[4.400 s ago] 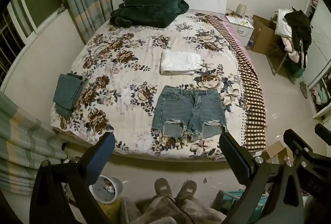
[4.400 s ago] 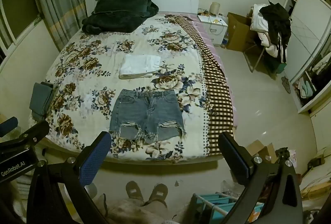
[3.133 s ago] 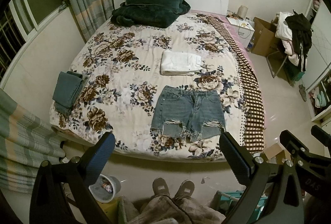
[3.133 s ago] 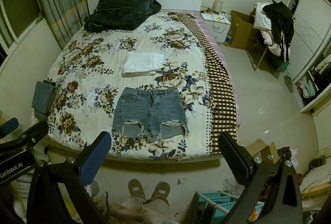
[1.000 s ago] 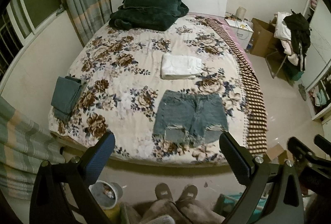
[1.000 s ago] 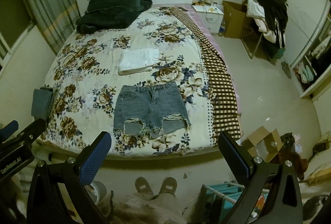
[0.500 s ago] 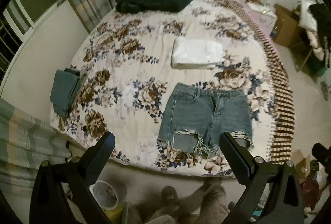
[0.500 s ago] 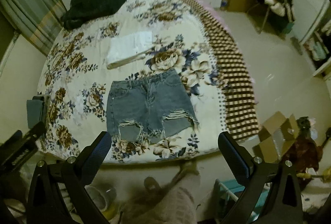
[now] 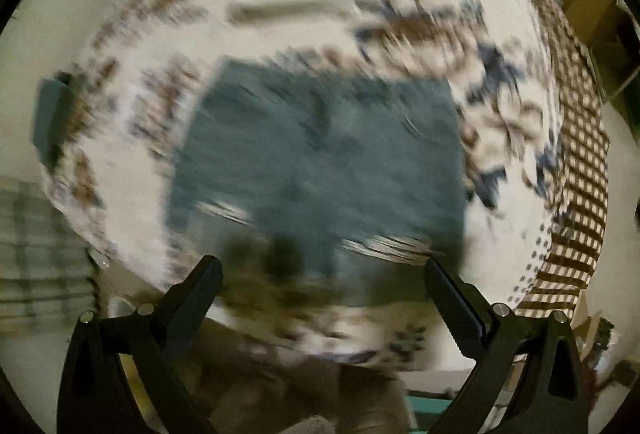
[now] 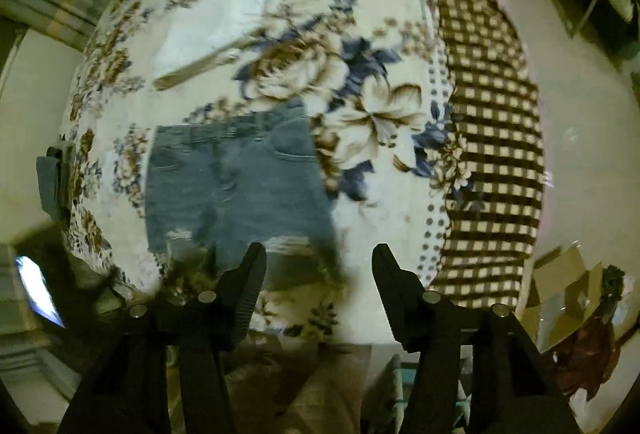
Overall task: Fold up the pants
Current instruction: 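Lower both grippers and grasp the frayed hem of the denim shorts, then lift the hem with both grippers and fold it over toward the waistband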
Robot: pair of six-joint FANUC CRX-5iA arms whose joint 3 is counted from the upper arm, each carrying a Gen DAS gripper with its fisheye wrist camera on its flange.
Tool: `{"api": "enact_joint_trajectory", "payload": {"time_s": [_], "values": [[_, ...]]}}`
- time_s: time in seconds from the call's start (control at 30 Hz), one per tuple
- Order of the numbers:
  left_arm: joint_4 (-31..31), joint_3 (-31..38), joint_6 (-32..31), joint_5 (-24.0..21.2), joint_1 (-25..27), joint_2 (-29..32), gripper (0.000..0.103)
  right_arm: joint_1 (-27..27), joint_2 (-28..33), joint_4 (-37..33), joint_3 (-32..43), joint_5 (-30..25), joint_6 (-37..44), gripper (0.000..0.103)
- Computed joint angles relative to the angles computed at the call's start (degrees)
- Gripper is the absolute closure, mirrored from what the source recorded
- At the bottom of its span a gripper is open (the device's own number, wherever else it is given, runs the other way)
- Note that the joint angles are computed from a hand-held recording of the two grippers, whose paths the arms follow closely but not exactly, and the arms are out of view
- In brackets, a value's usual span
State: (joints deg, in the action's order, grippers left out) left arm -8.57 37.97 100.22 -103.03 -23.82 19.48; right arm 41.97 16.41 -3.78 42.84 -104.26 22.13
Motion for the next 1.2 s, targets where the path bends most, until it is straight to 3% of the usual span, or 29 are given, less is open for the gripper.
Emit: {"api": "enact_joint_trajectory", "payload": {"time_s": [0.03, 0.13, 0.27, 0.6, 0.77, 0.83, 0.93, 1.0, 1.03, 1.07, 1.1, 1.17, 1.2], "values": [[0.4, -1.3, 0.9, 0.8, -0.6, 0.1, 0.0, -2.3, -1.3, -1.6, -4.3, 2.4, 1.4, 0.034], [0.7, -7.7, 4.5, 6.2, -4.3, 0.5, 0.0, -6.7, -2.8, -5.2, -12.0, 7.4, 4.9, 0.033], [1.8, -12.9, 7.9, 8.7, -7.3, 2.3, 0.0, -10.5, -1.2, -10.0, -17.0, 11.4, 11.5, 0.031], [2.0, -16.6, 13.5, 12.2, -8.5, 5.3, 0.0, -13.3, 7.7, -18.8, -14.1, 18.7, 27.5, 0.026], [4.3, -19.0, 15.4, 14.8, -6.7, 4.1, 0.001, -13.5, 15.1, -20.1, -7.1, 16.7, 29.6, 0.026], [5.8, -20.1, 15.4, 15.5, -5.8, 3.2, 0.008, -13.0, 18.0, -18.9, -3.7, 14.8, 28.9, 0.026], [8.5, -22.5, 14.8, 17.9, -4.1, 1.2, 0.032, -12.2, 22.6, -17.6, 2.3, 11.2, 27.8, 0.026], [9.7, -23.3, 13.6, 19.1, -3.0, -0.1, 0.071, -11.6, 24.8, -16.5, 5.5, 9.6, 27.6, 0.026], [10.4, -23.9, 13.4, 19.7, -2.4, -1.2, 0.083, -11.3, 25.7, -15.8, 7.0, 8.9, 27.5, 0.03], [11.4, -25.3, 13.0, 20.7, -1.5, -2.7, 0.097, -10.9, 26.6, -15.2, 8.4, 8.5, 27.4, 0.042], [12.0, -26.2, 12.6, 20.9, -0.6, -3.7, 0.098, -10.7, 27.8, -14.7, 10.2, 7.8, 27.5, 0.049], [13.7, -27.4, 12.1, 21.7, 1.1, -4.8, 0.1, -10.3, 29.2, -14.8, 12.7, 7.1, 27.1, 0.087], [14.1, -27.9, 11.8, 22.3, 1.7, -5.4, 0.101, -9.9, 30.1, -14.3, 14.4, 6.5, 26.4, 0.09]]}}
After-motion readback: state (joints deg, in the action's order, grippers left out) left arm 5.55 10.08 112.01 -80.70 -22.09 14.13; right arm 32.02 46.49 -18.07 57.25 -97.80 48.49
